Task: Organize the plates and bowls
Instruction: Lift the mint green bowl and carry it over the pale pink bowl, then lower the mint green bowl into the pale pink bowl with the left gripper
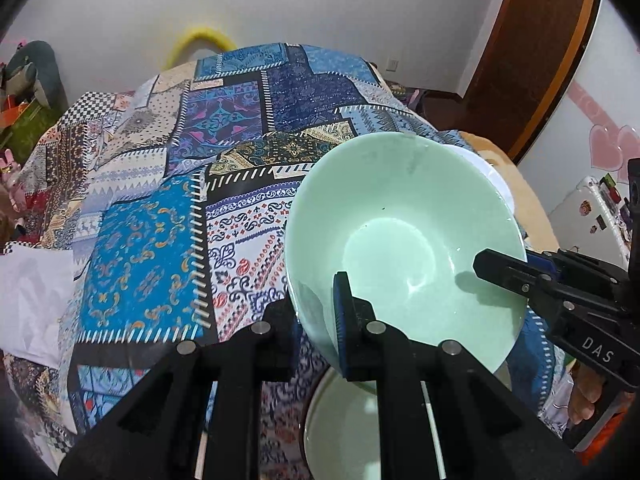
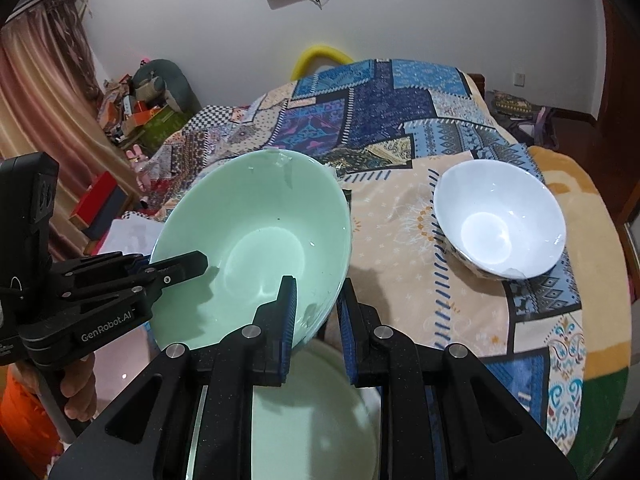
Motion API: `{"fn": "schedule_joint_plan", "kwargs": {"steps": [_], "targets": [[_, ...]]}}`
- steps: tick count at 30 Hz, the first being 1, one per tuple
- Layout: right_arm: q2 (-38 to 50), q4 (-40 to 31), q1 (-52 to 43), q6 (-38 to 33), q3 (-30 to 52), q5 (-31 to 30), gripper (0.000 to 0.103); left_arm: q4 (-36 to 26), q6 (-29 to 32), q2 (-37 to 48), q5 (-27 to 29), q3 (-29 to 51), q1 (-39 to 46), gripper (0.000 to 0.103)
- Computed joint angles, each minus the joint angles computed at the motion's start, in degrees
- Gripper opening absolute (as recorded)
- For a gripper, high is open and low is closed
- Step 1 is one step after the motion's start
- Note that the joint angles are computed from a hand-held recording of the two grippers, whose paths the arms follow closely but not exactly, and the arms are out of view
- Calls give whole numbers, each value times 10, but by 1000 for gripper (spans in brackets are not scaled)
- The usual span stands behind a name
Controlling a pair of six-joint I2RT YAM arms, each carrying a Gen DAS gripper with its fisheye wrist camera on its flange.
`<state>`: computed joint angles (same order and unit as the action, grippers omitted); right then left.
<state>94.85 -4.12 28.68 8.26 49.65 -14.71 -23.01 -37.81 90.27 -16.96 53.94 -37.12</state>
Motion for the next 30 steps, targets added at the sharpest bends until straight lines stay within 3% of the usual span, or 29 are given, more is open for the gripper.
{"fn": "schedule_joint_plan", "kwargs": {"steps": [13,30], "targets": [[-86,2,59,32,-55,31,19,-91,-83,-141,-63,-56,-76,14],[-112,10,178,75,-71,75,19,-280,-254,-323,-152,-120,-194,14]]}}
